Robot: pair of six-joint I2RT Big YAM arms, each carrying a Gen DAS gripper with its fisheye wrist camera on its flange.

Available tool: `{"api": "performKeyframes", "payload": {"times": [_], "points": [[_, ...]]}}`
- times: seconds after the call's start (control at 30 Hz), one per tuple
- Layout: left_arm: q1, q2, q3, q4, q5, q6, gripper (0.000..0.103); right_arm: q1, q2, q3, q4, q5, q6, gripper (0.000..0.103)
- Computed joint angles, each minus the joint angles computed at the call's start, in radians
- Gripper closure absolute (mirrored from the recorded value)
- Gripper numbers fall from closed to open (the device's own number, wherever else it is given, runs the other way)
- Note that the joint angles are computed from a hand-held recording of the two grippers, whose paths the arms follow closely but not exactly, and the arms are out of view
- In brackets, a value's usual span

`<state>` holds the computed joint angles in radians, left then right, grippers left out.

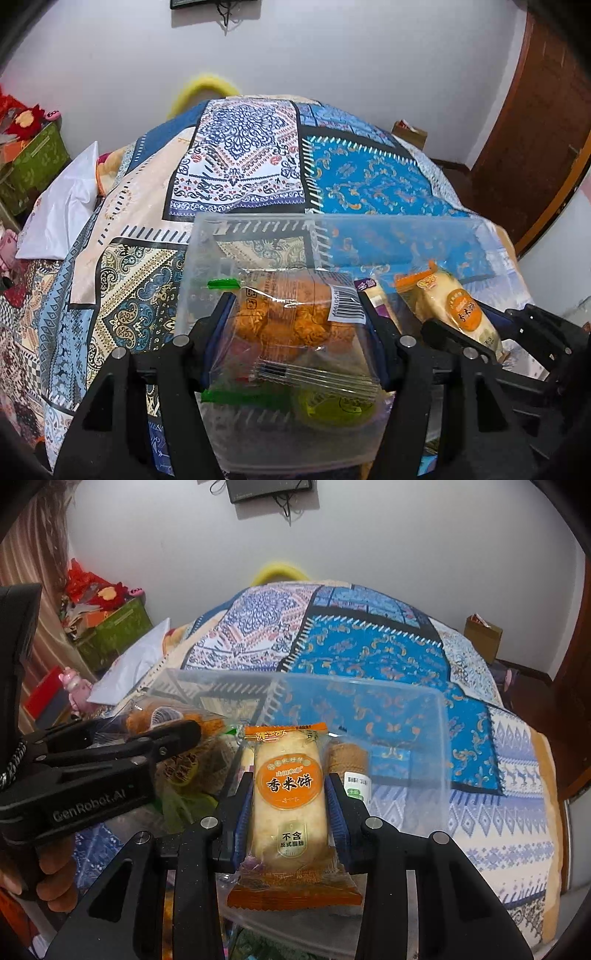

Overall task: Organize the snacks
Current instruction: 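Place the snack bag and rice cake pack into the clear box, open both grippers, then reach the left gripper to the beige square cake while the right grasps the red chip bag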

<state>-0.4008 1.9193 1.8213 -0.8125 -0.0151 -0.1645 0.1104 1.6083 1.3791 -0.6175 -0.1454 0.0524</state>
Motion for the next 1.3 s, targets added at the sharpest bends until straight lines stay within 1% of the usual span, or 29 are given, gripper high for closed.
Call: {"api": "performKeyframes", "payload": {"times": [0.1,0.17,0.2,0.23,0.27,0.3,0.37,0.43,0.5,0.6,0.8,0.9,1.03,1.23,1.27,1.3], "points": [[-0.007,0.005,0.003,0.0,-0.019,0.024,0.039,0.001,0.014,0.009,-0.009,-0.004,-0.002,0.068],[-0.007,0.01,0.013,-0.016,-0.017,0.033,0.032,0.002,0.021,0.014,-0.018,-0.007,-0.004,0.068],[-0.005,0.013,0.018,-0.029,-0.004,0.031,0.03,0.002,0.023,0.016,-0.023,-0.008,-0.004,0.068],[-0.004,0.018,0.028,-0.051,0.004,0.029,0.026,0.003,0.025,0.018,-0.027,-0.006,-0.003,0.068],[-0.003,0.022,0.038,-0.069,0.005,0.027,0.02,0.003,0.025,0.019,-0.03,-0.003,-0.002,0.068],[-0.002,0.025,0.044,-0.084,0.006,0.024,0.017,0.002,0.024,0.019,-0.034,-0.003,-0.002,0.068],[0.001,0.01,0.027,-0.075,0.01,0.021,0.017,0.002,0.019,0.02,-0.047,-0.012,-0.007,0.067],[0.001,-0.012,0.006,-0.065,0.004,0.025,0.017,0.003,0.008,0.014,-0.048,-0.007,-0.01,0.064],[0.004,-0.038,-0.016,-0.058,0.006,0.025,0.017,0.006,-0.009,0.004,-0.045,0.008,-0.017,0.055],[0.009,-0.086,-0.054,-0.048,0.024,0.026,0.017,0.007,-0.048,-0.017,-0.029,0.02,-0.016,0.048],[0.013,-0.217,-0.167,0.01,0.011,0.051,0.017,0.003,-0.128,-0.057,-0.014,0.023,-0.011,0.045],[0.018,-0.27,-0.211,0.011,0.017,0.06,0.017,0.003,-0.175,-0.089,-0.001,0.029,-0.009,0.043],[0.024,-0.338,-0.285,0.018,0.015,0.082,0.017,0.002,-0.238,-0.134,0.007,0.036,-0.011,0.042],[0.026,-0.408,-0.398,0.009,0.033,0.101,0.017,0.003,-0.315,-0.207,0.011,0.052,-0.018,0.042],[0.026,-0.416,-0.417,0.011,0.034,0.106,0.017,0.003,-0.327,-0.222,0.011,0.058,-0.023,0.04],[0.027,-0.423,-0.433,0.013,0.037,0.108,0.017,0.002,-0.336,-0.236,0.011,0.061,-0.026,0.035]]}}
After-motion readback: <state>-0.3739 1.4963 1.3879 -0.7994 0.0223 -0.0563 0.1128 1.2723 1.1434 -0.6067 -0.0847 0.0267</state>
